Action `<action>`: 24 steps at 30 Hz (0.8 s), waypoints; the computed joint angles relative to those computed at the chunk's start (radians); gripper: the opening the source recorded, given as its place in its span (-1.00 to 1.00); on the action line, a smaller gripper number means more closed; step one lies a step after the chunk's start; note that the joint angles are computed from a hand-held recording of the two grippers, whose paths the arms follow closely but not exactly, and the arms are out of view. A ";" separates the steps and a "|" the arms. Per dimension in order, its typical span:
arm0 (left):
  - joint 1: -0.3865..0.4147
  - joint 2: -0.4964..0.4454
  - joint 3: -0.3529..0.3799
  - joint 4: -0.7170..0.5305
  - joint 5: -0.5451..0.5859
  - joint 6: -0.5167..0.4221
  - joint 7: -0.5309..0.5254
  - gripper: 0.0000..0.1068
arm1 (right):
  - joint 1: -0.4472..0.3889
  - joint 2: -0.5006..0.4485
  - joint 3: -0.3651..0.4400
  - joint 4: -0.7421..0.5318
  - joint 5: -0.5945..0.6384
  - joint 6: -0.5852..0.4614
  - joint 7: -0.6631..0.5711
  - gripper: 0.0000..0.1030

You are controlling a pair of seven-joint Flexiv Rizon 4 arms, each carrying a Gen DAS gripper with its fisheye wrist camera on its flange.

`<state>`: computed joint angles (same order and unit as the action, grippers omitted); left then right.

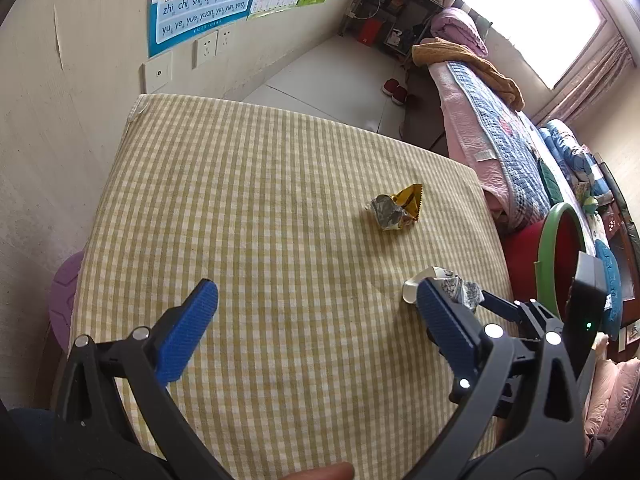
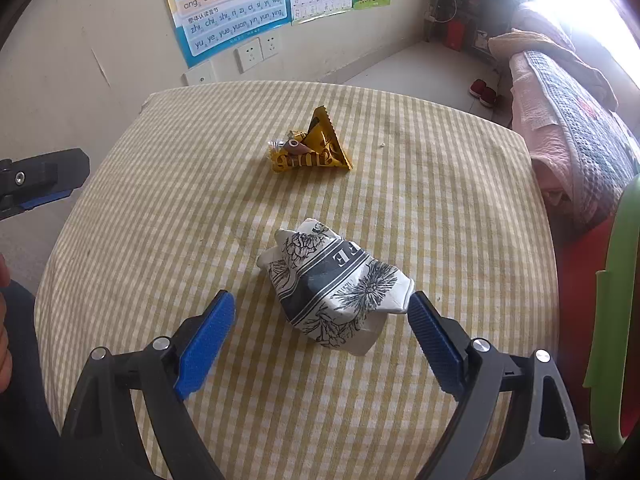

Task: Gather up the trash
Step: 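Close the right gripper on the white-black wrapper while the left grasps the small gold wrapper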

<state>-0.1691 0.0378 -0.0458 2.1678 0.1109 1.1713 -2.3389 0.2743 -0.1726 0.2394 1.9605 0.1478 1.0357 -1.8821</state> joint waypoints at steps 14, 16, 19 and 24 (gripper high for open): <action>-0.019 -0.099 0.007 -0.061 -0.040 0.010 0.054 0.82 | -0.015 -0.075 0.015 -0.050 -0.009 0.005 -0.049 0.21; -0.022 -0.113 0.009 -0.072 -0.051 0.010 0.070 0.82 | -0.023 -0.077 0.020 -0.064 0.013 -0.019 -0.065 0.12; -0.026 -0.138 0.012 -0.090 -0.066 0.013 0.093 0.82 | -0.032 -0.074 0.021 -0.080 0.037 -0.047 -0.083 -0.16; -0.035 -0.195 0.012 -0.134 -0.095 0.016 0.138 0.82 | -0.053 -0.073 0.017 -0.124 0.098 -0.102 -0.106 -0.44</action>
